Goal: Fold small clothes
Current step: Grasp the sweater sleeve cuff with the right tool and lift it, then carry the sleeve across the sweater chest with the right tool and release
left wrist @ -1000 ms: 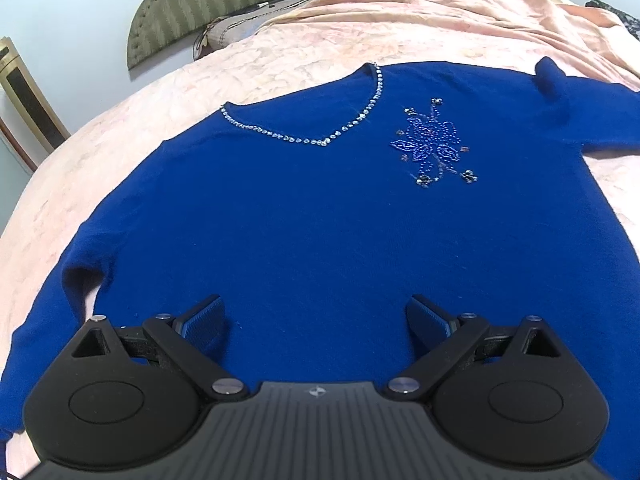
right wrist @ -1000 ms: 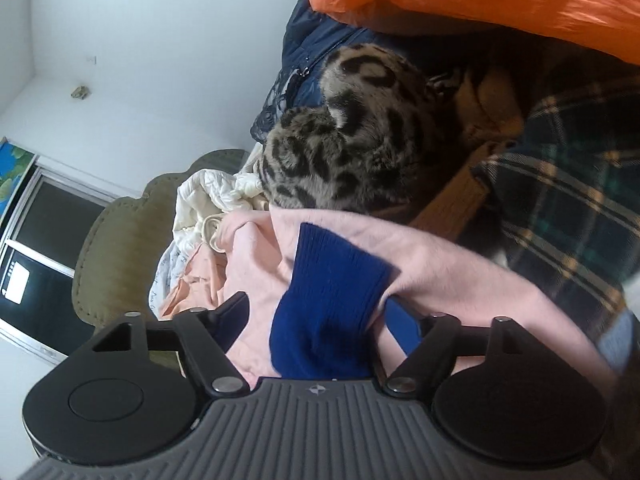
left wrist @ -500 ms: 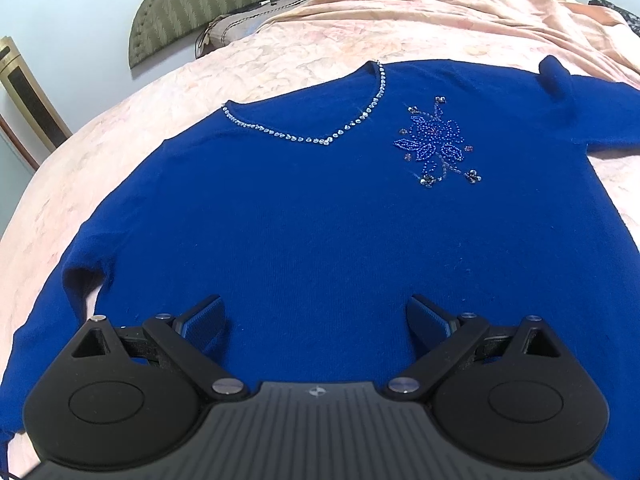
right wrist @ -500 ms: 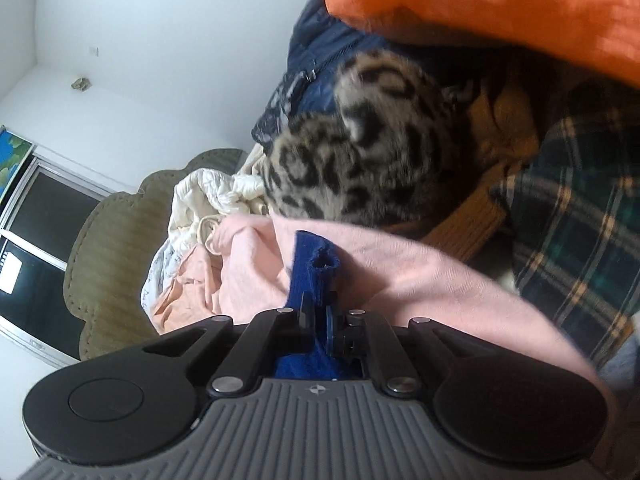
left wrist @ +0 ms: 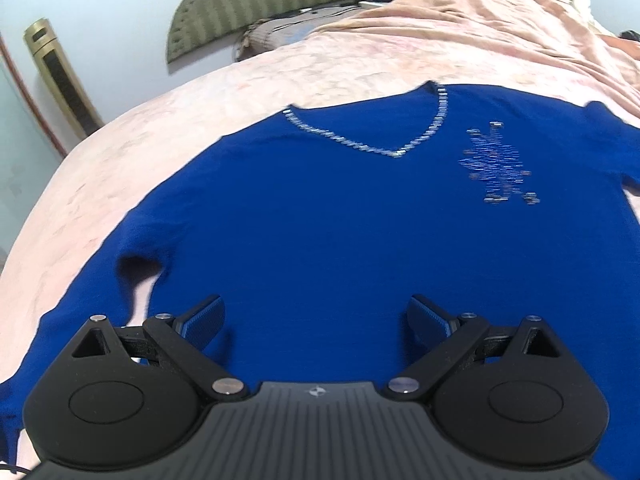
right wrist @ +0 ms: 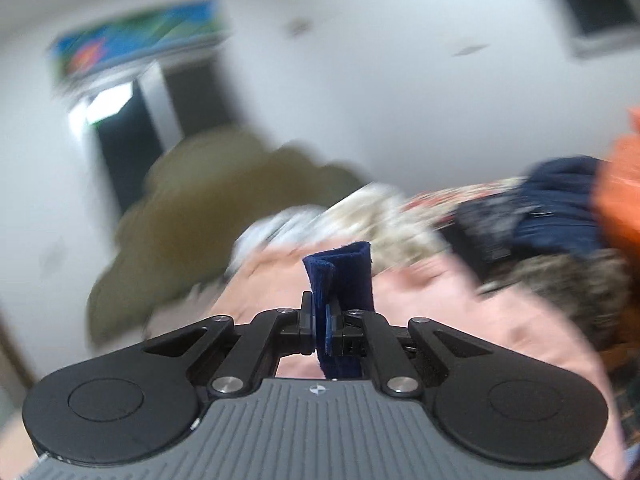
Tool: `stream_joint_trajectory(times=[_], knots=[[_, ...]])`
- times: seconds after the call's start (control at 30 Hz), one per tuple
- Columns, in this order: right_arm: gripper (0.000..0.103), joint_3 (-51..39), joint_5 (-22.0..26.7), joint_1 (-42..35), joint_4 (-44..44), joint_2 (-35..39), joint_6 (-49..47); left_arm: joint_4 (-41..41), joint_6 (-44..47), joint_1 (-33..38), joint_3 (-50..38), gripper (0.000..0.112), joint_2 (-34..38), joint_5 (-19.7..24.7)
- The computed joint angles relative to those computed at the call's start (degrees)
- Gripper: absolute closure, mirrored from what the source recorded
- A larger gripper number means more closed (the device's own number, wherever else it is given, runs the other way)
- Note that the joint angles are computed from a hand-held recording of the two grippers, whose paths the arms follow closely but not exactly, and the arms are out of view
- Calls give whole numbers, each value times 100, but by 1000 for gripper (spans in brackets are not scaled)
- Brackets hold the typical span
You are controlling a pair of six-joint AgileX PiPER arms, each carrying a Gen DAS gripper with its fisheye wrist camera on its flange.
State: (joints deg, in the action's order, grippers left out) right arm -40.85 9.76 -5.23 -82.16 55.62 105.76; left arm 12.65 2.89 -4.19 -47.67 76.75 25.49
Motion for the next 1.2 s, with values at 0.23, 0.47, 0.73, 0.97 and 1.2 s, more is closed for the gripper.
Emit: stream_joint_trajectory(times=[0.23, 0.47, 0.73, 0.97, 1.2], knots=[[94, -558, 1608, 3152, -373, 1589, 649, -652, 849, 779, -129, 14, 244, -95], [94, -1795, 1915, 4052, 552, 3064, 185, -1339, 1771, 1298, -117, 14, 344, -305], [94, -3190, 2110, 4460, 1240, 4290, -473, -1936, 2655, 1726, -129, 14, 391, -409], [94, -5079, 2116, 4665, 2433, 5753, -1895, -2627, 3446, 2287, -221, 14, 465, -323], [94, -7570, 2724, 5083, 3900, 7281, -3817, -2893, 3744, 2600, -311, 14, 633, -244]])
